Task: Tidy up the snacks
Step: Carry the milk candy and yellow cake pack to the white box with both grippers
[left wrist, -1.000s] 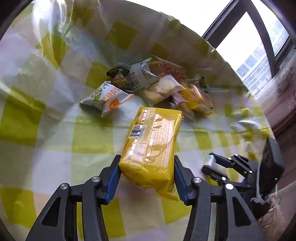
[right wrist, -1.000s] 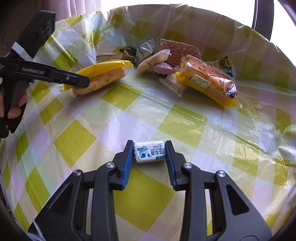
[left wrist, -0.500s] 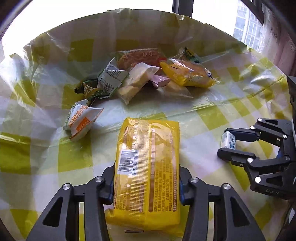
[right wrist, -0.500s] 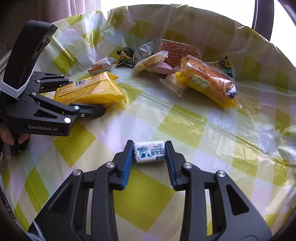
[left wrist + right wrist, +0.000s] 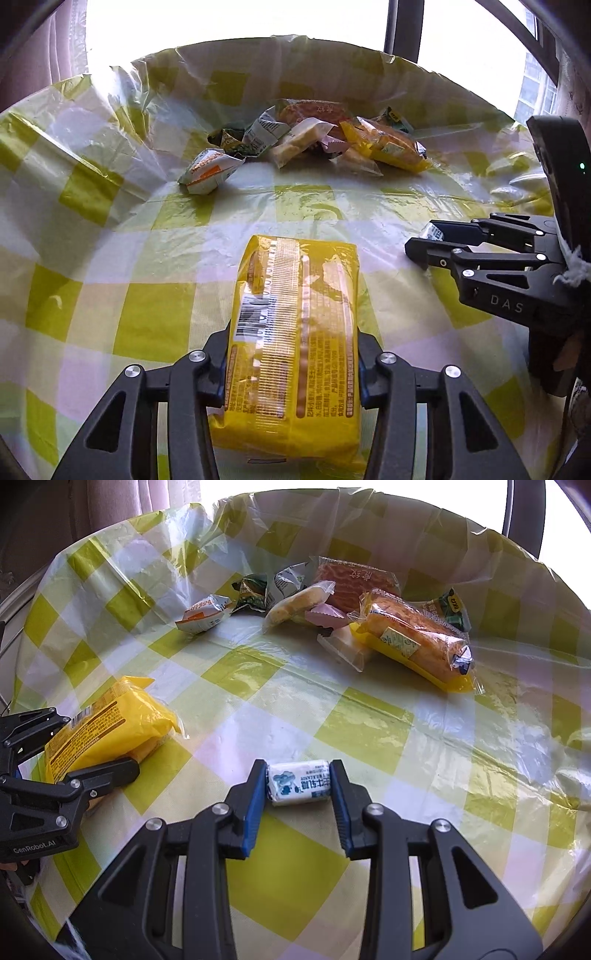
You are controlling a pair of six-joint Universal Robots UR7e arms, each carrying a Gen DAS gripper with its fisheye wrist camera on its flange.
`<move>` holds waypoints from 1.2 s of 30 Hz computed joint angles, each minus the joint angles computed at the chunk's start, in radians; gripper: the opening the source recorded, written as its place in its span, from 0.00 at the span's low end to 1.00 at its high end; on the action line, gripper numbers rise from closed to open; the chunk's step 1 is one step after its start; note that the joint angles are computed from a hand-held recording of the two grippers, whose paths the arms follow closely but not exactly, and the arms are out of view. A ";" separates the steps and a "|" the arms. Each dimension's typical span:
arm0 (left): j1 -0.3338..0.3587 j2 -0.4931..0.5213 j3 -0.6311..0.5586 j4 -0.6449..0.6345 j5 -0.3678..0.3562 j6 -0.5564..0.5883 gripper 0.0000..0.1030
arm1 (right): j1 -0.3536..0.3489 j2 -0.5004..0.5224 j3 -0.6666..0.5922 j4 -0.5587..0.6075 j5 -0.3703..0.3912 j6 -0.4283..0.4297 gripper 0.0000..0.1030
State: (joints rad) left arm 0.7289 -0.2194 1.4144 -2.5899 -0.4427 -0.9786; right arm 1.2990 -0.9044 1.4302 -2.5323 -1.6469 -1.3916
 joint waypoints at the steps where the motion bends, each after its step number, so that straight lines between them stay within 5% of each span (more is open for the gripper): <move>1: -0.001 -0.003 0.005 -0.002 0.000 -0.004 0.47 | 0.000 -0.001 0.006 -0.012 -0.001 -0.005 0.36; 7: -0.007 0.014 -0.023 0.074 0.010 -0.098 0.47 | -0.020 -0.046 0.066 -0.062 0.003 0.094 0.37; 15: -0.060 0.017 0.033 0.051 0.007 -0.190 0.48 | -0.098 -0.184 0.207 -0.071 0.099 0.186 0.36; 25: -0.058 0.011 0.067 -0.044 0.001 -0.172 0.48 | -0.135 -0.224 0.258 -0.197 0.191 0.263 0.36; 36: -0.056 0.001 0.082 -0.052 0.006 -0.175 0.48 | -0.152 -0.229 0.261 -0.279 0.192 0.367 0.36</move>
State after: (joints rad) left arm 0.6724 -0.2183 1.4962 -2.6421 -0.4366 -1.1535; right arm 1.1465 -1.1333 1.6917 -2.8108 -1.4553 -1.0251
